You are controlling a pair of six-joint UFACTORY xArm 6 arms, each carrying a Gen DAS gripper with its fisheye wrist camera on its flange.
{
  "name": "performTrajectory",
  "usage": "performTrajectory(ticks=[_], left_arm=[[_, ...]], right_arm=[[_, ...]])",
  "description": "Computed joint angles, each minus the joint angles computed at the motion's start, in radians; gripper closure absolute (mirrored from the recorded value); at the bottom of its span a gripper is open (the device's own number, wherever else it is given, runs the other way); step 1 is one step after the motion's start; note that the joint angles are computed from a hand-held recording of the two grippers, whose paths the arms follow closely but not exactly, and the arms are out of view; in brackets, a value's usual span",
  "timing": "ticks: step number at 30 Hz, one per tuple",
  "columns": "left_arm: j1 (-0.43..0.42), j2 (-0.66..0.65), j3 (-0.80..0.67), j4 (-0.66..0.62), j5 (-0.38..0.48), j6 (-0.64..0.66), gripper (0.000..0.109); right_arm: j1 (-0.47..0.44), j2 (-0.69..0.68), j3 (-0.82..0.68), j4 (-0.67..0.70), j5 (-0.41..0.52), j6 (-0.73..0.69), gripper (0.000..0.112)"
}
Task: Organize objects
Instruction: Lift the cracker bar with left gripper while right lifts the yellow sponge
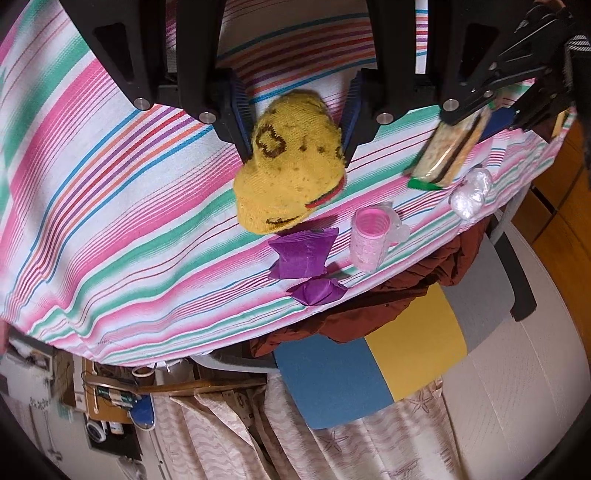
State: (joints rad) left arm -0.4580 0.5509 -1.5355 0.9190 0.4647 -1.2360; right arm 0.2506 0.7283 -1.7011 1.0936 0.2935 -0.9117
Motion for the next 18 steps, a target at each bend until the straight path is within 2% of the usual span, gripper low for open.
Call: performTrajectory(ticks=[3, 8, 18], left_arm=[[-0.013, -0.038, 0.042, 0.109, 0.01, -0.111, 0.061], [-0.065, -0.103, 0.108, 0.286, 0.07, -0.26, 0.061], [-0.112, -0.217, 0.249, 0.405, 0.094, -0.471, 0.061]], right_arm=[[0.014, -0.015, 0.02, 0.026, -0.037, -0.05, 0.069], [0.042, -0.056, 0.058, 0.179, -0.101, -0.248, 0.069], [0.087, -0.15, 0.183, 0.228, -0.14, -0.379, 0.069]])
